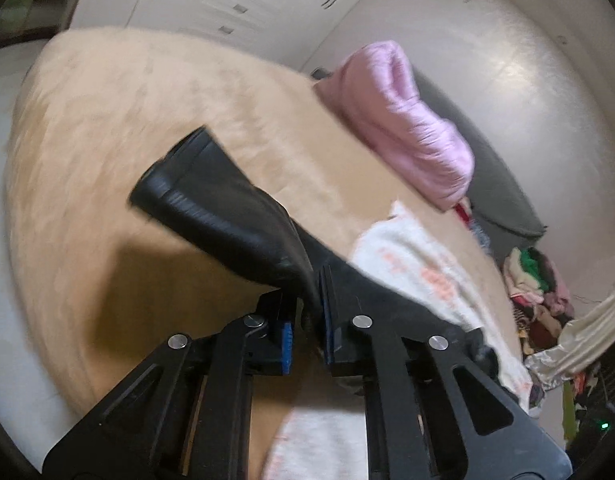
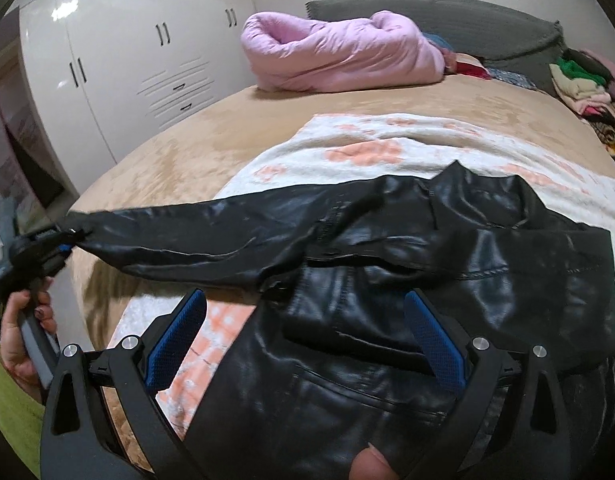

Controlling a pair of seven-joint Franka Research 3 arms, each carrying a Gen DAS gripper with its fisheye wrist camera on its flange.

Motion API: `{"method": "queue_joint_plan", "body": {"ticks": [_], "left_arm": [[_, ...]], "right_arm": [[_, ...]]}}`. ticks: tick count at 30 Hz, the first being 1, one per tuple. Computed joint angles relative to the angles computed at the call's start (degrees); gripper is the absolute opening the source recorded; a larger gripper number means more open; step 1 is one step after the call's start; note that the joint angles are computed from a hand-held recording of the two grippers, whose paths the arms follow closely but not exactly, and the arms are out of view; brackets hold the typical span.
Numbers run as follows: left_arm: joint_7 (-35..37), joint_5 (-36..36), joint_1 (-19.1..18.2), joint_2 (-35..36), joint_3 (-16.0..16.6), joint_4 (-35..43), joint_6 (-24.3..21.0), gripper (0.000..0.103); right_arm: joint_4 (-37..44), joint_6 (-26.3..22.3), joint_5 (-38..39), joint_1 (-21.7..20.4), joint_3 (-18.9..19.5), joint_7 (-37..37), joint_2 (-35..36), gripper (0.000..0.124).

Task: Fold large clothes
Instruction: 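Grasp the sleeve cuff with the left tool and lift it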

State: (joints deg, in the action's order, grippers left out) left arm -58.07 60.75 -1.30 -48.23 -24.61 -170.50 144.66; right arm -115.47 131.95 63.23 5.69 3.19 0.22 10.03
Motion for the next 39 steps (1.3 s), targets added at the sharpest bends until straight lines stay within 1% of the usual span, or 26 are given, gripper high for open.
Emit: {"method": "queue_joint_plan", "body": {"ticks": [3, 4, 6, 10, 15, 24, 27, 30, 33, 39], "left_arm": [[1.9, 0.9, 0.2, 0.4, -0.9, 3.2, -2.2, 0.004], [2.1, 2.2, 0.9, 1.1, -0.8, 4.4, -1.9, 0.004], [3.0, 3.7, 1.1, 2.1, -0.9, 6.7, -2.5, 0.004], [5.6, 6.9, 1.2, 6.3, -1.4, 12.9, -4.6, 0.004], [7.2, 11.7, 0.2, 12.4, -1.4, 20.2, -6.5, 0.004], [11.4, 19.8, -3.7, 26.0, 1.2, 33.8, -8.2, 0.002], [12.7, 22.1, -5.5, 30.6, 2.6, 38.1, -7.6, 0.001], [15.5, 23.5, -7.4, 36.2, 3.9, 43.5, -7.2, 0.001], [16.8, 24.8, -9.1, 40.2, 5.6, 47.0, -6.0, 0.001], [21.8, 24.4, -12.3, 48.3, 8.6, 54.7, -3.1, 0.001]], "right_arm": [[1.1, -0.6, 0.9, -1.1, -0.6, 0.4, 0.8, 0.099], [1.8, -1.1, 0.7, -1.5, -0.8, 1.1, 1.3, 0.099], [3.2, -2.4, 0.6, -2.5, -1.2, 2.4, 2.2, 0.099], [5.3, -2.8, 1.8, -4.5, -1.5, 3.2, 3.9, 0.098], [9.0, -3.9, 1.8, -7.2, -1.7, 6.1, 6.9, 0.098], [15.8, -7.4, 2.1, -12.8, -1.5, 9.9, 12.0, 0.098], [18.5, -8.6, 2.2, -14.5, -1.3, 11.3, 13.9, 0.098], [20.6, -10.0, 2.4, -16.3, -1.0, 12.4, 15.4, 0.098], [22.7, -10.9, 2.4, -17.8, -0.8, 13.4, 16.8, 0.098], [26.0, -11.6, 2.6, -20.3, -0.4, 15.6, 19.2, 0.098]]}}
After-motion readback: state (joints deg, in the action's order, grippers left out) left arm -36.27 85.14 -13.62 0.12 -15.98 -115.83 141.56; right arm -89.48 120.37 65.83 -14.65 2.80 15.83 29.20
